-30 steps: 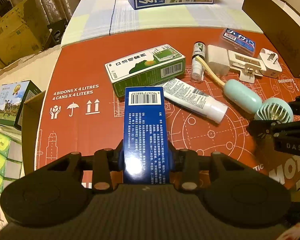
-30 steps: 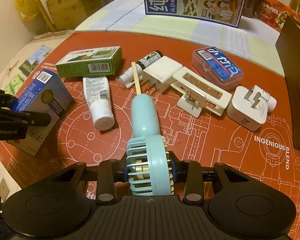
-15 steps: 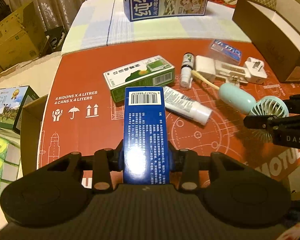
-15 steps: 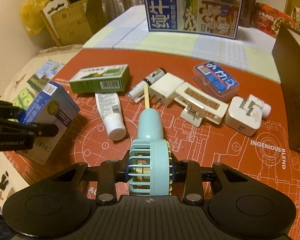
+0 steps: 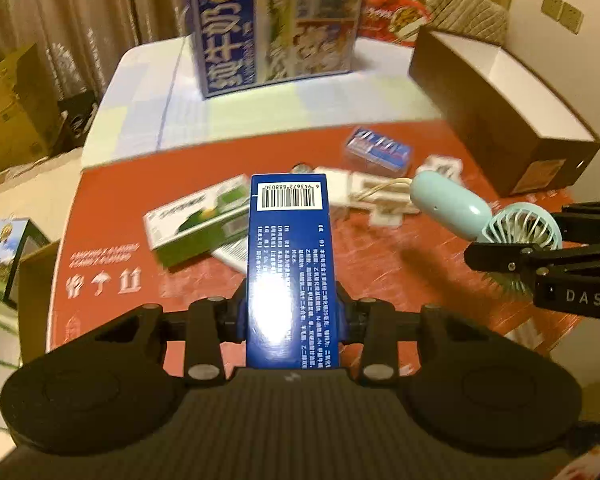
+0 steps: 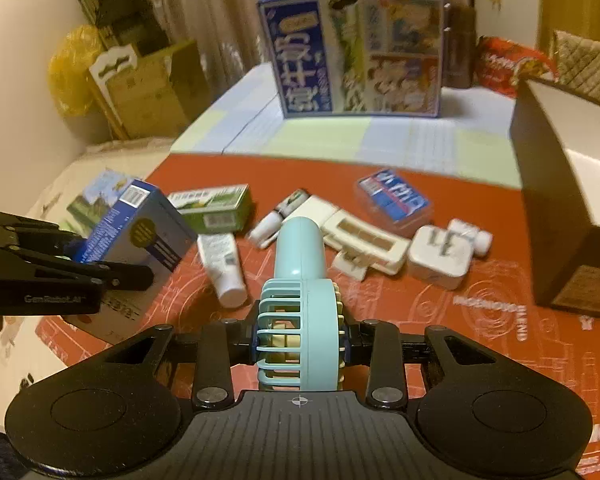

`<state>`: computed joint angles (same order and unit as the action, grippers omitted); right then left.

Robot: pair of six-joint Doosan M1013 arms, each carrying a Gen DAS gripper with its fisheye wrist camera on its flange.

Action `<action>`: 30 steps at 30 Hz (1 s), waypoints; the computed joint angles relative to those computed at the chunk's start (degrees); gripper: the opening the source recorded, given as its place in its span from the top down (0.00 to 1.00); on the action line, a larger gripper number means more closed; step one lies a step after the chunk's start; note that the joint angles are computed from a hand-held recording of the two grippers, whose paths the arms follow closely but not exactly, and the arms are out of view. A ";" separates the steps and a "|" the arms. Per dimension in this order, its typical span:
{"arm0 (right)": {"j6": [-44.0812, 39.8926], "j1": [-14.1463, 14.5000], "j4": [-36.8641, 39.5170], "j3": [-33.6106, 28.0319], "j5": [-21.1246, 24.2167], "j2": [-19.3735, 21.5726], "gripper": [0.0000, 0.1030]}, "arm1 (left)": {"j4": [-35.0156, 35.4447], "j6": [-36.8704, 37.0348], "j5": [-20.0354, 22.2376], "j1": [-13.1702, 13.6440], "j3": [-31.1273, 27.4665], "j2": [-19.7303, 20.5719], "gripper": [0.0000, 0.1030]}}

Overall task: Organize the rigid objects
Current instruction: 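Carry the blue box and fan into the open cardboard box with both tools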

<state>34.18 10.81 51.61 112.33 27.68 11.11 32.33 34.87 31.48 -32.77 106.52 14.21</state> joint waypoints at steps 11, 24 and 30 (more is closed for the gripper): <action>-8.27 -8.75 7.84 -1.32 3.01 -2.00 0.70 | -0.82 2.36 -1.73 -3.47 -10.40 5.43 0.66; -12.66 -19.56 12.19 -7.14 4.85 0.63 0.69 | -6.79 9.99 -1.34 -6.01 -29.02 16.29 0.66; -11.11 -22.15 10.10 -11.22 4.13 4.15 0.69 | -12.13 14.45 2.71 -6.57 -38.81 22.52 0.66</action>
